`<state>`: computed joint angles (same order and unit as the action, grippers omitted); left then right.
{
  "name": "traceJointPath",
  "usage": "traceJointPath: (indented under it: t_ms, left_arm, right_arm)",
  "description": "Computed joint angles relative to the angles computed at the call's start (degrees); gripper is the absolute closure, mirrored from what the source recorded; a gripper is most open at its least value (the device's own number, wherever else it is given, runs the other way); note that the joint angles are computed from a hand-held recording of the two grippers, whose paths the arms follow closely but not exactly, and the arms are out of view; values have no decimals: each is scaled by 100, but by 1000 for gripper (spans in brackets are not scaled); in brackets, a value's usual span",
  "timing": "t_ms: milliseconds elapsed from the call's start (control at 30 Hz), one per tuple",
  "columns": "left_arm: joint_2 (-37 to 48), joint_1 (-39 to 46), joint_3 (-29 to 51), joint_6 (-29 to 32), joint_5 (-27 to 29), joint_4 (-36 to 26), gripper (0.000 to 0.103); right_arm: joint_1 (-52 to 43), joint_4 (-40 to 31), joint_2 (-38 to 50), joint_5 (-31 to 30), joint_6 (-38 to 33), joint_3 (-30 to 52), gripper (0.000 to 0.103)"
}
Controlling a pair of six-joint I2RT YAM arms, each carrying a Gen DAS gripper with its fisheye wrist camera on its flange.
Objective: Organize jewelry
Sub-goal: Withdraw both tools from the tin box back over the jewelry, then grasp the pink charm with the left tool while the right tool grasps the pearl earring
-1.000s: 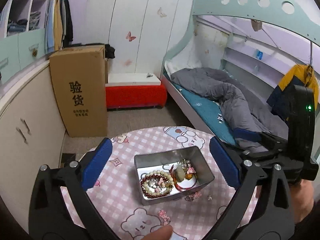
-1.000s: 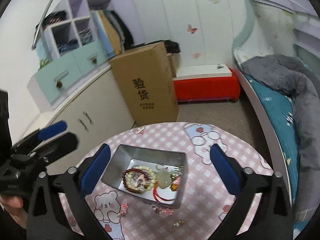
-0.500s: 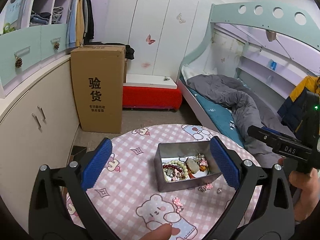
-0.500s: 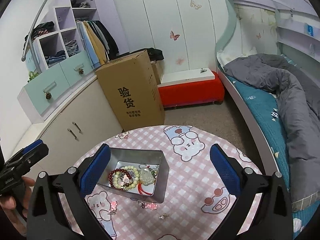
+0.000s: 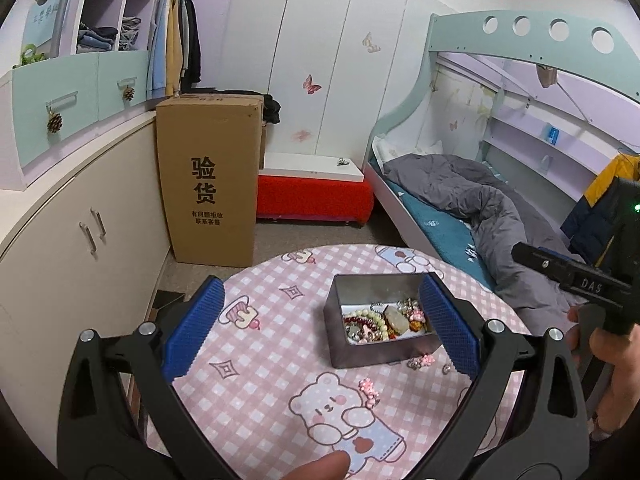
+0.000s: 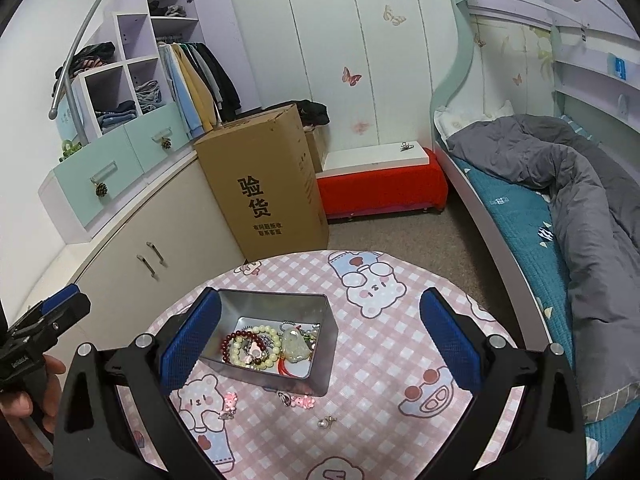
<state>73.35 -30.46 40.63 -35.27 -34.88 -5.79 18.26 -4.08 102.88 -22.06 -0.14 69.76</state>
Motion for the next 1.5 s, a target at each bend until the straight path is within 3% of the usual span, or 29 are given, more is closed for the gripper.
traceJointPath:
  t_ms: [400, 933, 1167, 1300, 1433, 1500]
  left_arm:
    - [393, -404, -495, -443, 67, 165, 7]
    - [2437, -566, -16, -450, 773, 832, 8]
    - [3074, -356, 373, -297, 1203, 877, 26]
    - [3379, -324, 679, -219, 1185, 704, 38]
    - [3536, -367, 844, -46, 1048, 661, 70]
    - [3525, -318, 830, 36, 1174, 753, 84]
  right_arm:
    - [-264, 162, -347, -144, -160, -789, 7]
    - [-260, 261, 118, 85, -549, -1419, 7]
    - [-203, 333, 426, 256, -648, -1390, 7]
    - [-140, 376, 634, 279, -688, -1301, 7]
    - [-7, 372, 888, 346, -731, -1120, 10]
    - [101, 307, 1040, 377, -773, -963, 23]
